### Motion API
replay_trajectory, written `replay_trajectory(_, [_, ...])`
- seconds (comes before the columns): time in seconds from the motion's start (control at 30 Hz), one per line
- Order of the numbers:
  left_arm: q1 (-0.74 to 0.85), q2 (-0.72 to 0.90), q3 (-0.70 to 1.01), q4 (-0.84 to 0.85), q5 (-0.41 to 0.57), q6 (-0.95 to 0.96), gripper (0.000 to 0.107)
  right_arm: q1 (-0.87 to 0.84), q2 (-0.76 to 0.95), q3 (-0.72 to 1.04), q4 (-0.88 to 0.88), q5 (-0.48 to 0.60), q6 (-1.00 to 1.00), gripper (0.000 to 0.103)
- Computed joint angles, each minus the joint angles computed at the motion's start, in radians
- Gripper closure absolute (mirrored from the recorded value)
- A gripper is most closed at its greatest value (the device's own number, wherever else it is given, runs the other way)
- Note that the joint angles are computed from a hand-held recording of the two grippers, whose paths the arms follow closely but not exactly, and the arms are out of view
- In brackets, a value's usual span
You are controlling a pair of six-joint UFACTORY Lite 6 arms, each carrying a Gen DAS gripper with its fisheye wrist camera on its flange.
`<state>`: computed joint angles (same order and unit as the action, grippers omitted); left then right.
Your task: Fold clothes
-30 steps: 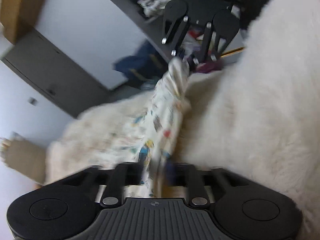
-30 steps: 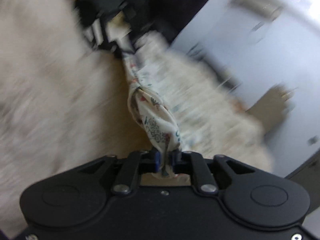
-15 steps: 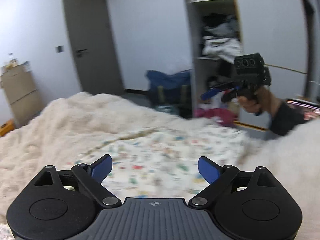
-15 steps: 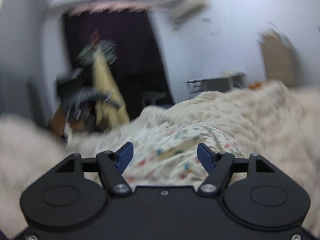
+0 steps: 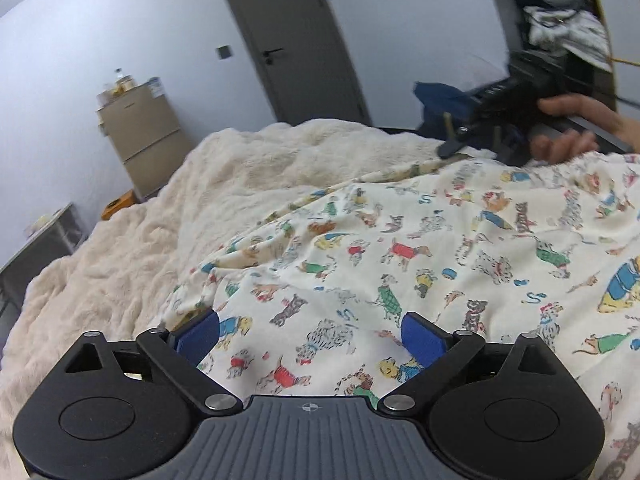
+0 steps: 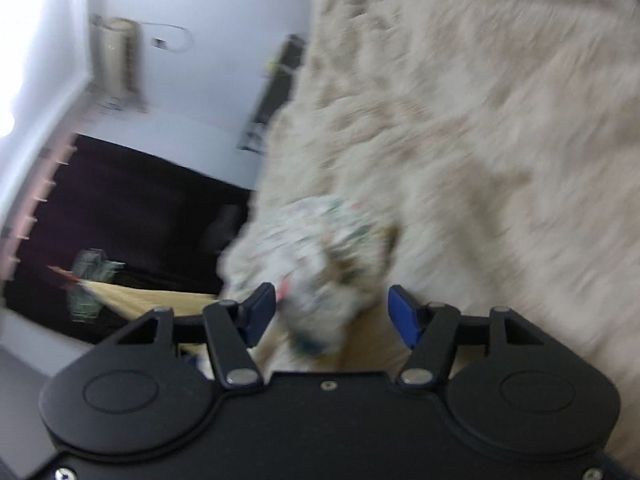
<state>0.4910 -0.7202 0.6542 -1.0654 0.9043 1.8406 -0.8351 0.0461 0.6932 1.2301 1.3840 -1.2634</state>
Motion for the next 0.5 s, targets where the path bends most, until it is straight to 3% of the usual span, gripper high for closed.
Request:
replay_trajectory(0.07, [-0.047,-0.037,-0.049,-0.014,-0.065,-0.01,0.008,-0.004,-0.03,-0.026,0.022,-0.021,-0.026,0.079])
replay_trajectory(0.1, [-0.052,-0.052,-0.079,-0.036,-0.086,0.004,0.008,-0.006,-0.045,-0.039,0.034,-0.031,-0.039,0.08])
replay_trajectory(0.23, [0.018,-0.126,-0.169,-0.127,-0.059,0.086,0.007,-0.051,-0.08,-0.079,0.08,-0.025,-0.081,0.083])
replay_trajectory(0.43, [0.046,-0.205,-0.226,-0.177,-0.058,0.142,0.006,-0.095,-0.208,-0.118,0.199,-0.144,-0.07,0.085])
replay_trajectory(0.5, [0.046,-0.234,-0.243,-0.187,-0.063,0.154,0.006,-0.072,-0.305,-0.166,0.251,-0.235,-0.081,0.085])
